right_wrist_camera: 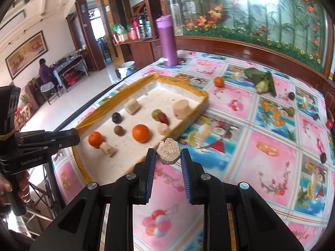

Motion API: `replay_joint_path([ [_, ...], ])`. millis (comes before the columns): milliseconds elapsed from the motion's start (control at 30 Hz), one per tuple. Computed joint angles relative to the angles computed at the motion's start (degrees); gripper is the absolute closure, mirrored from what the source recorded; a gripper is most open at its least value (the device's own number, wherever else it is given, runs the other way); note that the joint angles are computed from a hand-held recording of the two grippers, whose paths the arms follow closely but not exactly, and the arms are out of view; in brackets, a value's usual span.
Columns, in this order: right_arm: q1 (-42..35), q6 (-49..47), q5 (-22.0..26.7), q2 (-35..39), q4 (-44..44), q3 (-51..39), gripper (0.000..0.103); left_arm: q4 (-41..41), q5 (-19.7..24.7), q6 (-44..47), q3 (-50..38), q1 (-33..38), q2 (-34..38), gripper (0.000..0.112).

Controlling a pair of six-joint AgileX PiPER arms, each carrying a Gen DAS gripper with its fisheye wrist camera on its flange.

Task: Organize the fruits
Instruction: 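Carry the bread piece and dark plum into the foam tray and open both tools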

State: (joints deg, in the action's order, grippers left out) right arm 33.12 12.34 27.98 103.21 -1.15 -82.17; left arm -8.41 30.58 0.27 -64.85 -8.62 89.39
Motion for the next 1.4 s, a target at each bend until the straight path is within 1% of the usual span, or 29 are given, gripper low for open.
replay_joint_path([
  [133,1.93,-3.45,2.15,4.14,2.76,-5.24,0.079,-2.02,0.14,3.26,0.1,1.32,0.21,0.085],
  [300,3.84,-4.73,5.8,9.87,3.69,-12.51,0.079,-6.13,0.74,8.17,-1.24,2.98,1.93,0.085],
  [533,4.2,-6.9,11.6,16.75,6.03,-21.02,0.08,-7.89,2.4,10.92,-6.17,3.97,6.25,0.085],
  [633,4.27,-6.74,13.04,18.59,6.19,-22.92,0.08,-8.33,3.3,11.65,-8.84,4.32,8.83,0.085],
  [767,4.28,-5.9,14.07,20.23,5.28,-24.83,0.079,-9.03,4.86,12.16,-12.51,5.06,12.47,0.085],
  [1000,4.1,-5.87,15.4,22.11,5.08,-27.42,0.079,-6.92,6.82,10.95,-17.22,4.87,17.26,0.085],
  [1167,4.18,-6.52,16.43,22.87,5.11,-28.81,0.079,-5.98,9.18,9.71,-20.3,5.2,20.26,0.085],
  [1400,4.35,-7.59,17.38,23.7,5.05,-30.22,0.079,-2.78,9.29,7.24,-21.65,4.38,21.72,0.085],
])
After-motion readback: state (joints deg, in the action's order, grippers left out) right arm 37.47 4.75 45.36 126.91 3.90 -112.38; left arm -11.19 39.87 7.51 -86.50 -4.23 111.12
